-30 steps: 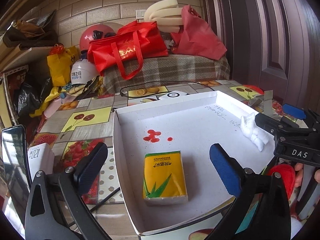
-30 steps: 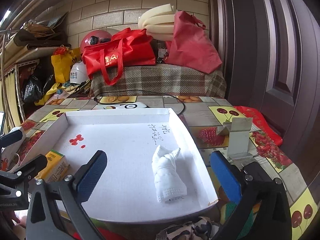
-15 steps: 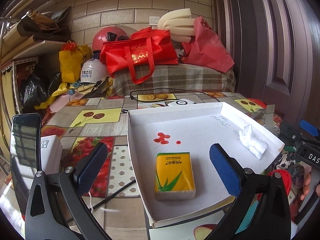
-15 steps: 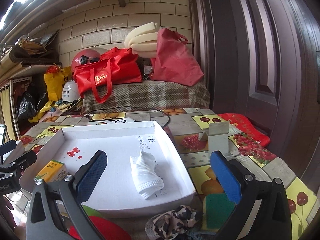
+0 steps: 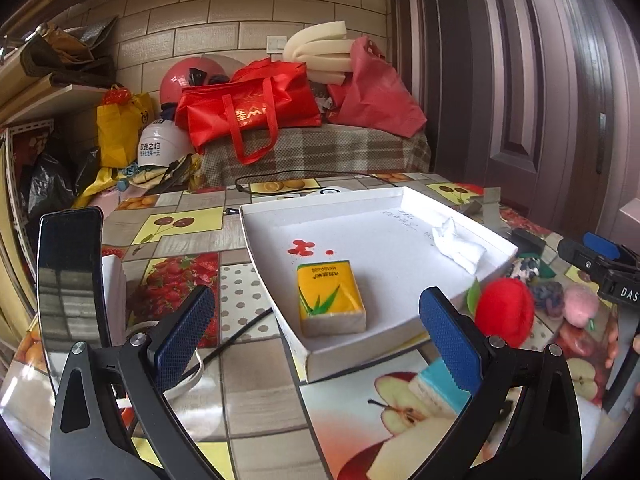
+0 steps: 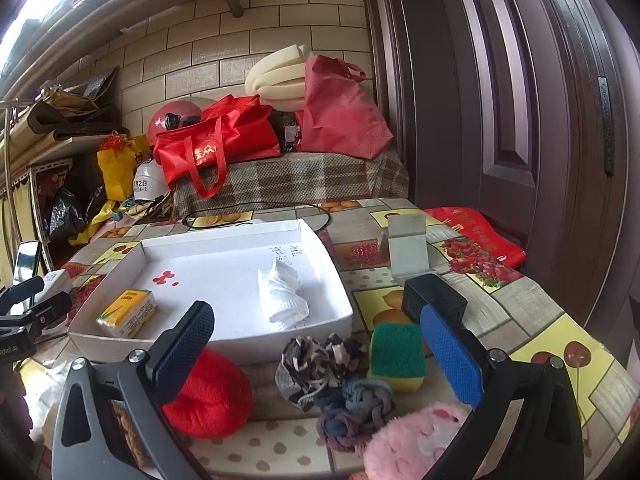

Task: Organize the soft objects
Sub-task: 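Move both grippers back over the pile of soft items, then grasp the cream foam sponge with the left gripper while the right grasps the pink plush ball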

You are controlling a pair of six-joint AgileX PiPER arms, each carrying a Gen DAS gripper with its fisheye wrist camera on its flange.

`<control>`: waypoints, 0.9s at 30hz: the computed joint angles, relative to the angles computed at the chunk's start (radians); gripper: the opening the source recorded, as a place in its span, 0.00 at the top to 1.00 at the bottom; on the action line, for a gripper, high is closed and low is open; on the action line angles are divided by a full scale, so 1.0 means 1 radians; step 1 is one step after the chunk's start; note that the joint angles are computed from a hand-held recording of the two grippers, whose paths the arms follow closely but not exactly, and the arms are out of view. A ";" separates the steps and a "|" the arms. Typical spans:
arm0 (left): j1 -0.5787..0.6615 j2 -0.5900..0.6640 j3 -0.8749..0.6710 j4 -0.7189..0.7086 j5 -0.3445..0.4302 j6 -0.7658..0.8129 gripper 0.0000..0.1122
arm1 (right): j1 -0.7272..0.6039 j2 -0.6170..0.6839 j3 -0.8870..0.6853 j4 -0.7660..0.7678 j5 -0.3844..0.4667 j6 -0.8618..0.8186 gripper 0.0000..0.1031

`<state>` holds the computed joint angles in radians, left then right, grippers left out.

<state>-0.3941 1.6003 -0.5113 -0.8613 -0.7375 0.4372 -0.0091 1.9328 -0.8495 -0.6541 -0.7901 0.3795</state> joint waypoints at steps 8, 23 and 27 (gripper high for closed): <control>-0.017 -0.096 0.060 0.072 0.223 0.060 0.08 | -0.180 -0.058 0.089 -0.251 -0.046 0.061 0.00; -0.043 0.038 -0.090 -0.494 0.536 0.721 0.14 | -0.138 -0.006 -0.094 -0.661 0.271 0.429 0.00; -0.001 0.033 -0.090 -0.422 0.592 0.649 0.14 | -0.085 0.033 -0.156 -0.653 0.348 0.461 0.00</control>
